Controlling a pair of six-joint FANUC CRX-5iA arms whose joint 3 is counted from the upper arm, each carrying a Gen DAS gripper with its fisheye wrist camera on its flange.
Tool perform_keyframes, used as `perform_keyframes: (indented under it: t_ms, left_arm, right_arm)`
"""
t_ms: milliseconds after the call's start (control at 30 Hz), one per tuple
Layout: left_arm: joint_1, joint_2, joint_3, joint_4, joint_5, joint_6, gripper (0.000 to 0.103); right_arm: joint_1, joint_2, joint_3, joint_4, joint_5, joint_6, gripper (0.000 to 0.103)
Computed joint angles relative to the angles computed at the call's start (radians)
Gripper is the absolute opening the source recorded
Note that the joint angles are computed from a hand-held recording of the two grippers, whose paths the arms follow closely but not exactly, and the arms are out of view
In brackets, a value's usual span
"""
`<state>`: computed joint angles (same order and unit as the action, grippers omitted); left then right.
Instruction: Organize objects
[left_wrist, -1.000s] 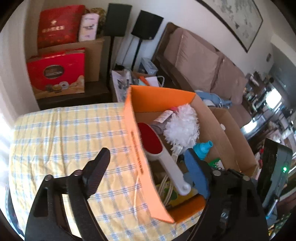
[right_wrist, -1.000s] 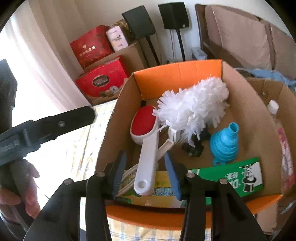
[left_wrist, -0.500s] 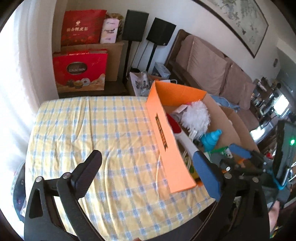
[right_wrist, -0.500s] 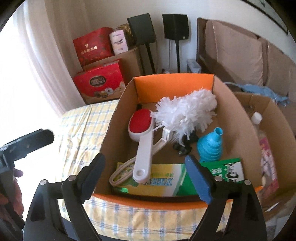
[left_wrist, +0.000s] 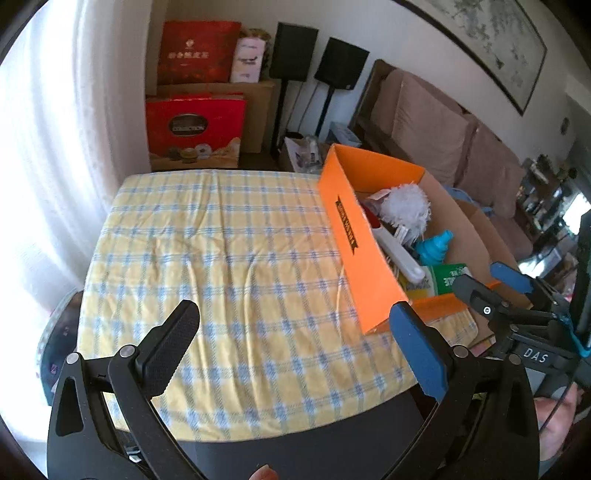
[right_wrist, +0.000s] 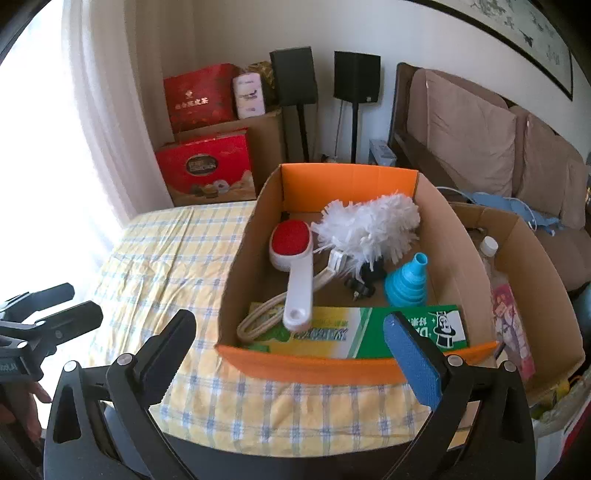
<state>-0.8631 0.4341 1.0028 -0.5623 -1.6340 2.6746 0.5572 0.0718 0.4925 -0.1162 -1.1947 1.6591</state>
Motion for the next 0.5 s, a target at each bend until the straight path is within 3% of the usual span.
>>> perform_keyframes:
  t_ms: [267,500]
  left_arm:
    - [-0.065,-0.041,-0.052,-0.061,-0.028,0.084,0.103]
    - [-0.126,-0.022,0.001,-0.126,-0.088,0.092,0.103]
  right_arm:
    - [0.023,-0.079,-0.092,0.023,0.036,-0.010,0.103]
    - [0.032,-0.134,-0.144,0.036,0.053,-0.030,0.103]
